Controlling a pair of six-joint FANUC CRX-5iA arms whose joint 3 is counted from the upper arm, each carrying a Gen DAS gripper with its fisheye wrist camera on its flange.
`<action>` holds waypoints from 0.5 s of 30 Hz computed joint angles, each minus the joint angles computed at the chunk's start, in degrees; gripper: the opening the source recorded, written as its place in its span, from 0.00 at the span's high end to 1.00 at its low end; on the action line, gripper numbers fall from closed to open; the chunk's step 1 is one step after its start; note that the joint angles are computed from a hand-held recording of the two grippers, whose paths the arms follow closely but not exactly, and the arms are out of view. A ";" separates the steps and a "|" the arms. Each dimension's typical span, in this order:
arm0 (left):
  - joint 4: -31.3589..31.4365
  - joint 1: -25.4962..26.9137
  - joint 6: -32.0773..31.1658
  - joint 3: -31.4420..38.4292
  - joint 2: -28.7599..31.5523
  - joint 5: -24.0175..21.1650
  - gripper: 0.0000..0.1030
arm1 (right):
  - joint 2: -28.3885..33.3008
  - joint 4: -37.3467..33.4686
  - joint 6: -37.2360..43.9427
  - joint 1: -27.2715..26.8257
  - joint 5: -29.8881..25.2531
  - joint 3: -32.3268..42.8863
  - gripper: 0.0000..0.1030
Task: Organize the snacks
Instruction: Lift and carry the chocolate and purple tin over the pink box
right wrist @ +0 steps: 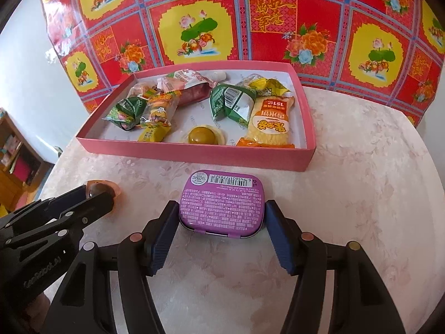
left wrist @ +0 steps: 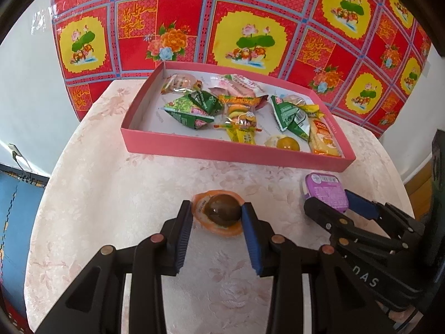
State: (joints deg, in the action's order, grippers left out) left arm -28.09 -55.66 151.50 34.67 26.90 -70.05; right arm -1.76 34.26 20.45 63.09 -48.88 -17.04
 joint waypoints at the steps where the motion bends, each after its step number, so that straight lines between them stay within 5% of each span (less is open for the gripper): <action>1: -0.13 -0.09 0.05 0.10 0.02 -0.13 0.64 | -0.25 0.20 -0.15 0.05 0.04 -0.20 0.38; 15: -1.69 -1.20 -1.99 3.76 1.47 -2.04 0.64 | -3.42 5.82 -3.57 0.60 1.68 -3.23 0.38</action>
